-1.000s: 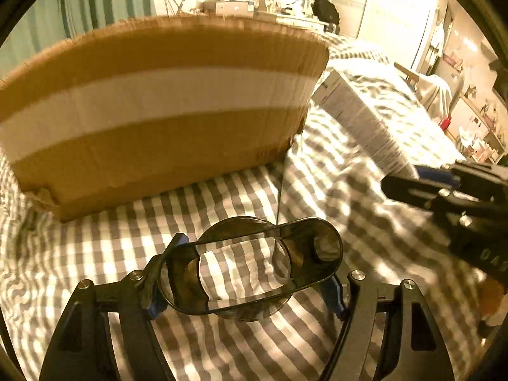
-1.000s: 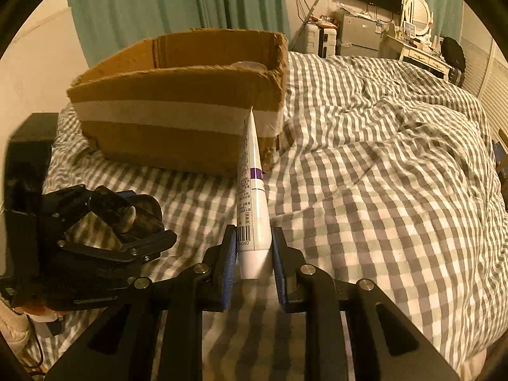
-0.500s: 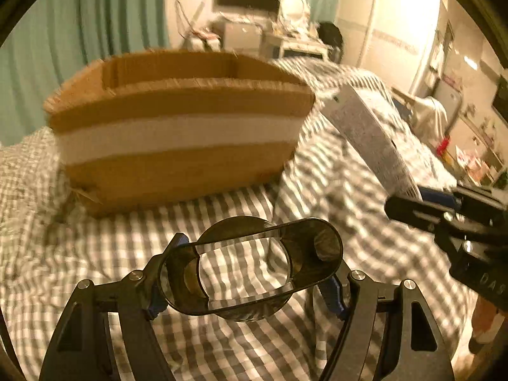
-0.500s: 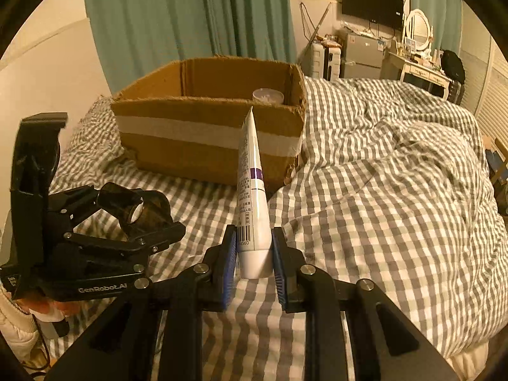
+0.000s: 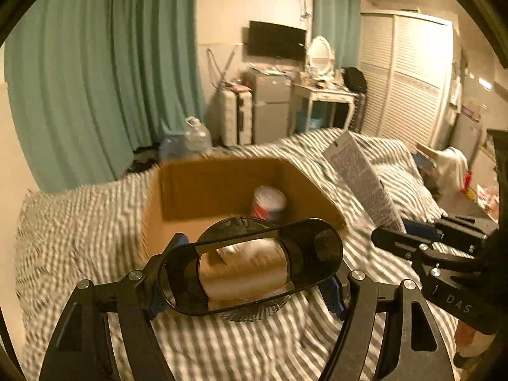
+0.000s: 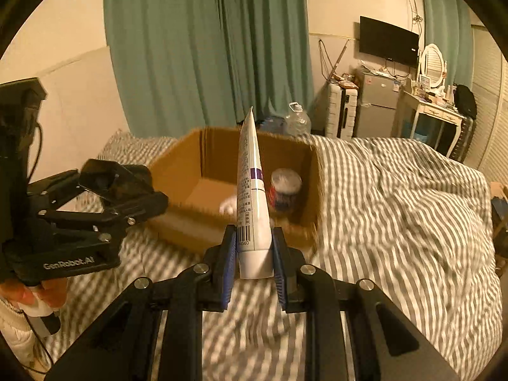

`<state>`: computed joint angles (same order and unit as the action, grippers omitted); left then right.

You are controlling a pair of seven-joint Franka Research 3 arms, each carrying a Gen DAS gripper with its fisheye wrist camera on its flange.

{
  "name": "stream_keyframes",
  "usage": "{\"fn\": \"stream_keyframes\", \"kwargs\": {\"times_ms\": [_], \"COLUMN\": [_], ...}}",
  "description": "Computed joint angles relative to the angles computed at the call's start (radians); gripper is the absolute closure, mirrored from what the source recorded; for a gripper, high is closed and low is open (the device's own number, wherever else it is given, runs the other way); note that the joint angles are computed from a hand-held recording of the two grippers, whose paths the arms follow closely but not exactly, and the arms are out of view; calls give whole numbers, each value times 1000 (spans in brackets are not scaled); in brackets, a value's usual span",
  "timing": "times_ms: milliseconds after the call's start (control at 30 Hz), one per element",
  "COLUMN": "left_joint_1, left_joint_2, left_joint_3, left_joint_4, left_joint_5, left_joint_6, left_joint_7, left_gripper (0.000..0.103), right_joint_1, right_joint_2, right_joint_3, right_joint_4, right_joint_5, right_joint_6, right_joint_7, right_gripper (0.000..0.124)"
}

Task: Organize objects
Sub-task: 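Lower tube and glasses case into the box with both tools, then release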

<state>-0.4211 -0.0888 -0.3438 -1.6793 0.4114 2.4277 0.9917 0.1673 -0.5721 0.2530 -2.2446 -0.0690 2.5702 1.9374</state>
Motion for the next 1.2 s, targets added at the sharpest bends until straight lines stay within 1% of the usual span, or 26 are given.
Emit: {"fn": "stream_keyframes", "kwargs": {"times_ms": [67, 167, 333, 467, 533, 567, 667, 767, 800, 833, 867, 900, 933, 967, 1000, 1067, 1200], "left_joint_1": [6, 4, -24, -49, -63, -69, -87, -110, -114, -120, -126, -130, -133, -136, -140, -136, -124], "left_joint_2": [44, 132, 299, 392, 442, 473, 532, 594, 622, 651, 662, 661, 655, 653, 643, 598, 500], "left_joint_3": [5, 17, 54, 89, 102, 108, 129, 150, 153, 157, 163, 171, 176, 179, 186, 186, 180], "left_joint_4": [62, 174, 357, 449, 512, 555, 634, 723, 765, 811, 829, 828, 820, 819, 809, 743, 608], "left_joint_5": [13, 51, 73, 73, 64, 57, 56, 54, 41, 31, 24, 20, 18, 17, 20, 24, 61], "left_joint_6": [-22, -69, -154, -199, -240, -261, -280, -311, -334, -354, -361, -358, -356, -364, -370, -355, -310], "left_joint_7": [10, 2, 60, 95, 105, 117, 142, 160, 176, 190, 194, 191, 187, 185, 172, 147, 80], "left_gripper": [26, 26, 26, 26, 26, 25, 24, 17, 17, 17, 17, 17, 17, 17, 17, 17, 17], "right_joint_1": [3, 12, 53, 90, 102, 108, 115, 115, 114, 112, 110, 108, 105, 102, 100, 97, 70], "right_joint_2": [74, 194, 381, 497, 538, 547, 559, 554, 548, 539, 530, 519, 509, 496, 482, 456, 404], "right_joint_3": [-17, -40, -82, -115, -134, -143, -162, -173, -175, -176, -176, -174, -172, -170, -168, -164, -136], "right_joint_4": [57, 153, 288, 361, 380, 381, 372, 349, 339, 329, 318, 305, 292, 281, 266, 247, 217], "right_joint_5": [11, 17, 25, 28, 40, 56, 102, 141, 141, 130, 113, 92, 75, 65, 63, 72, -15], "right_joint_6": [20, 22, 1, -18, -18, -15, 0, 21, 28, 30, 36, 46, 56, 63, 73, 81, 91], "right_joint_7": [-18, -48, -95, -130, -149, -165, -209, -241, -240, -233, -220, -201, -183, -165, -151, -142, -42], "right_gripper": [104, 104, 104, 104, 104, 104, 103, 103, 100, 93, 90, 83, 71, 67, 64, 64, 64]}}
